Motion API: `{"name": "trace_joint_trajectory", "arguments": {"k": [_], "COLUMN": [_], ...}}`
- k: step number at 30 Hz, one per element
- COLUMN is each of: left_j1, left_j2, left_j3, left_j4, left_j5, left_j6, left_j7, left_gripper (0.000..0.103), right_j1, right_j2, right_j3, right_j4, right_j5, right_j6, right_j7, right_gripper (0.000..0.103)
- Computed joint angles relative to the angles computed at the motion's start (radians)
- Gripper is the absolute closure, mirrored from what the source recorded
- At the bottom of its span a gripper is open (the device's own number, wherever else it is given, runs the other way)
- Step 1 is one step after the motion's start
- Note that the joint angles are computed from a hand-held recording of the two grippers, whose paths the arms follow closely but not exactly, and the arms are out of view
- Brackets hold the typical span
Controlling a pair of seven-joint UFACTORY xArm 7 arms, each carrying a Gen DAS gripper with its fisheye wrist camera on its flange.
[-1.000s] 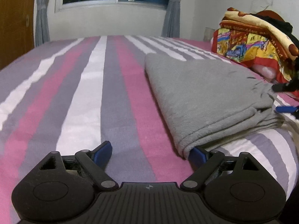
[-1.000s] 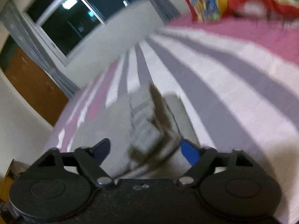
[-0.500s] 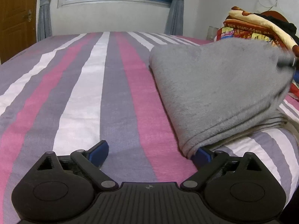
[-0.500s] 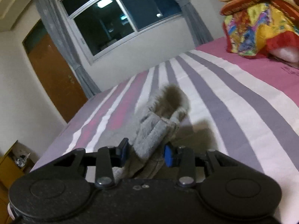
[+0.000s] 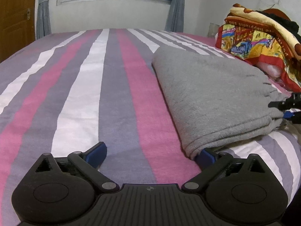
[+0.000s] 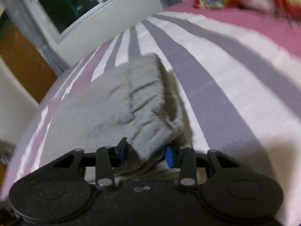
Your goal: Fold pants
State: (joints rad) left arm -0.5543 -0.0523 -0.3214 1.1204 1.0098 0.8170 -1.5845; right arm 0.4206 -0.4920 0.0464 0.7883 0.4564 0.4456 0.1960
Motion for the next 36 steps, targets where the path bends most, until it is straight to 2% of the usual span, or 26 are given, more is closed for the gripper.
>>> {"name": "trace_joint_trajectory", "arguments": {"k": [3,6,8,9,10,13,16,18,19,20,22,24,26,31,33,34,35,36], "left_j1": [-0.003,-0.007,0.002,0.016,0.032,0.078,0.075,0.061,0.053,0.071,0.048,0.031,0.014,0.039,0.041,0.053,0.071,0.058], "left_j2": [-0.003,-0.045,-0.113,-0.146,-0.16,-0.098,0.028,0.1,0.131,0.154,0.142,0.141,0.144,0.194,0.256,0.302,0.339,0.354], "left_j3": [-0.002,-0.005,-0.017,-0.031,-0.045,-0.068,-0.033,0.002,0.016,0.013,0.072,0.09,0.103,0.159,0.186,0.176,0.162,0.189], "left_j4": [0.007,-0.013,-0.058,-0.074,-0.07,0.036,0.164,0.212,0.227,0.223,0.171,0.182,0.206,0.29,0.352,0.402,0.428,0.432], "left_j5": [-0.025,-0.08,-0.089,-0.061,-0.035,0.011,-0.014,-0.044,-0.074,-0.107,-0.112,-0.141,-0.098,-0.054,-0.102,-0.176,-0.228,-0.252], "left_j6": [0.012,0.006,-0.026,-0.045,-0.051,-0.03,-0.023,-0.042,-0.035,-0.059,-0.158,-0.152,-0.132,-0.208,-0.218,-0.177,-0.169,-0.203], "left_j7": [0.022,0.099,0.09,0.059,0.044,0.065,0.129,0.152,0.169,0.176,0.108,0.142,0.174,0.149,0.212,0.3,0.352,0.362], "left_gripper": [0.004,0.004,0.004,0.004,0.004,0.004,0.004,0.004,0.004,0.003,0.0,0.0,0.0,0.0,0.0,0.0,0.0,0.0], "right_j1": [-0.019,-0.057,-0.071,-0.071,-0.069,-0.075,-0.09,-0.101,-0.13,-0.172,-0.163,-0.146,-0.112,-0.118,-0.132,-0.126,-0.159,-0.151], "right_j2": [-0.006,-0.049,-0.086,-0.084,-0.079,-0.017,0.056,0.096,0.123,0.146,0.168,0.169,0.159,0.266,0.326,0.34,0.377,0.385], "right_j3": [0.014,0.042,0.047,0.044,0.038,0.053,0.079,0.093,0.117,0.153,0.134,0.11,0.068,0.072,0.089,0.086,0.115,0.103], "right_j4": [0.027,0.017,-0.002,-0.003,0.001,0.056,0.112,0.135,0.153,0.173,0.164,0.191,0.197,0.308,0.349,0.357,0.381,0.378], "right_j5": [-0.044,-0.112,-0.165,-0.185,-0.204,-0.266,-0.322,-0.359,-0.405,-0.473,-0.482,-0.46,-0.382,-0.36,-0.395,-0.455,-0.473,-0.449], "right_j6": [0.042,0.037,-0.012,-0.041,-0.067,-0.13,-0.149,-0.119,-0.067,-0.004,0.02,0.045,-0.006,-0.073,-0.07,-0.035,0.012,0.017], "right_j7": [0.005,0.01,-0.02,-0.041,-0.066,-0.113,-0.132,-0.142,-0.13,-0.094,-0.112,-0.145,-0.196,-0.218,-0.209,-0.168,-0.161,-0.168], "right_gripper": [0.057,0.041,0.048,0.06,0.067,0.072,0.072,0.075,0.084,0.087,0.084,0.079,0.076,0.075,0.072,0.072,0.072,0.072]}}
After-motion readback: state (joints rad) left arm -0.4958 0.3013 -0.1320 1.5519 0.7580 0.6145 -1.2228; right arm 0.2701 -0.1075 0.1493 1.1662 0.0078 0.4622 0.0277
